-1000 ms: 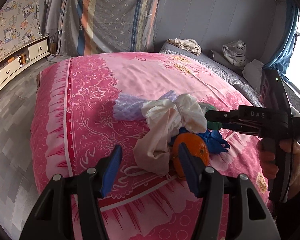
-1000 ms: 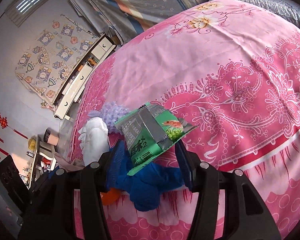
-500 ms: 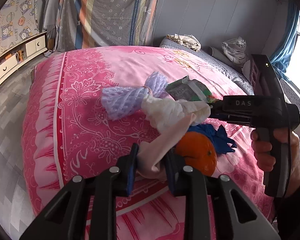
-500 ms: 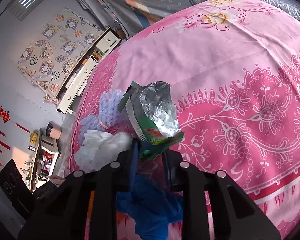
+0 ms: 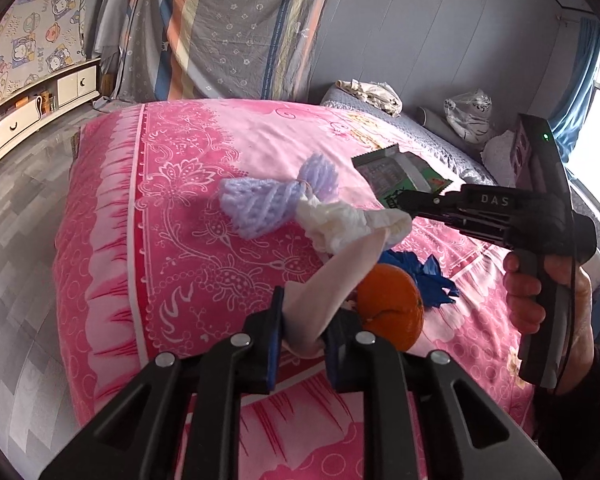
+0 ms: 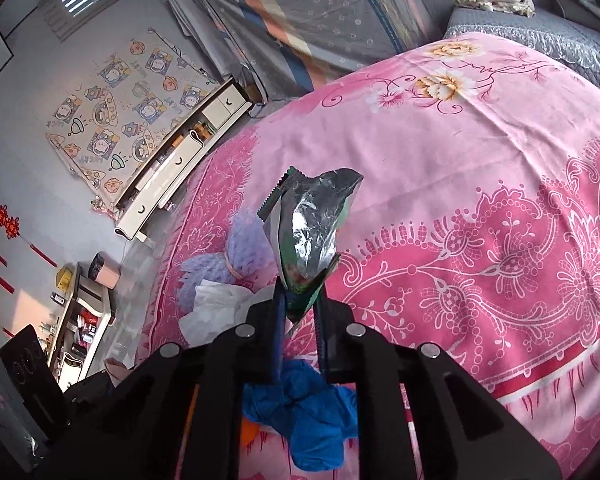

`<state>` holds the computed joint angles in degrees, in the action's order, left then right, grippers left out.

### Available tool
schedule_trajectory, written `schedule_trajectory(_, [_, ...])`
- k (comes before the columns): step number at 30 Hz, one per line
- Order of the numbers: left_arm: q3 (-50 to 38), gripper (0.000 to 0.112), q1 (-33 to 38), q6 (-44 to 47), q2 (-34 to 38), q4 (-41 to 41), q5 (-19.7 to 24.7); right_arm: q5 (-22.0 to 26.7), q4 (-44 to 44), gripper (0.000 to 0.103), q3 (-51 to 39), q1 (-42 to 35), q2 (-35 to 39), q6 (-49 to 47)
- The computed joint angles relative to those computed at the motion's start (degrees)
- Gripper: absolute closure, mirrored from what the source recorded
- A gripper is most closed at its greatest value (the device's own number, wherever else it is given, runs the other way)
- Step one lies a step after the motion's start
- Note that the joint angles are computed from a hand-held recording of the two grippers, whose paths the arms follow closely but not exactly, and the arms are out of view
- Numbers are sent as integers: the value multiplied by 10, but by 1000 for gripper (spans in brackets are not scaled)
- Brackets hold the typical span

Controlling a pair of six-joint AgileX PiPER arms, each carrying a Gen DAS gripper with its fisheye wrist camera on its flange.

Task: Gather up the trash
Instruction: 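Grasp the pale tissue with the left gripper while the right gripper grasps the green foil packet, then carry the tissue and green packet over the yellow bin with both tools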

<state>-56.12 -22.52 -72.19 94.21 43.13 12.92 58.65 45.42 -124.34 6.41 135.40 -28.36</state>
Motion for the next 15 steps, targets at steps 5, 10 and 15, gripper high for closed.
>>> schedule_trajectory(5, [24,96,-16,-80,-39,67,20,-26,30,91,81,-12,-60,-43])
schedule_trajectory(10, [39,96,-45,-166,-76,138,56,-45,62,91,167,-28,-122,-93])
schedule_trajectory(15, [45,96,-79,-208,-111,179,96,-56,96,91,250,-48,-189,-135])
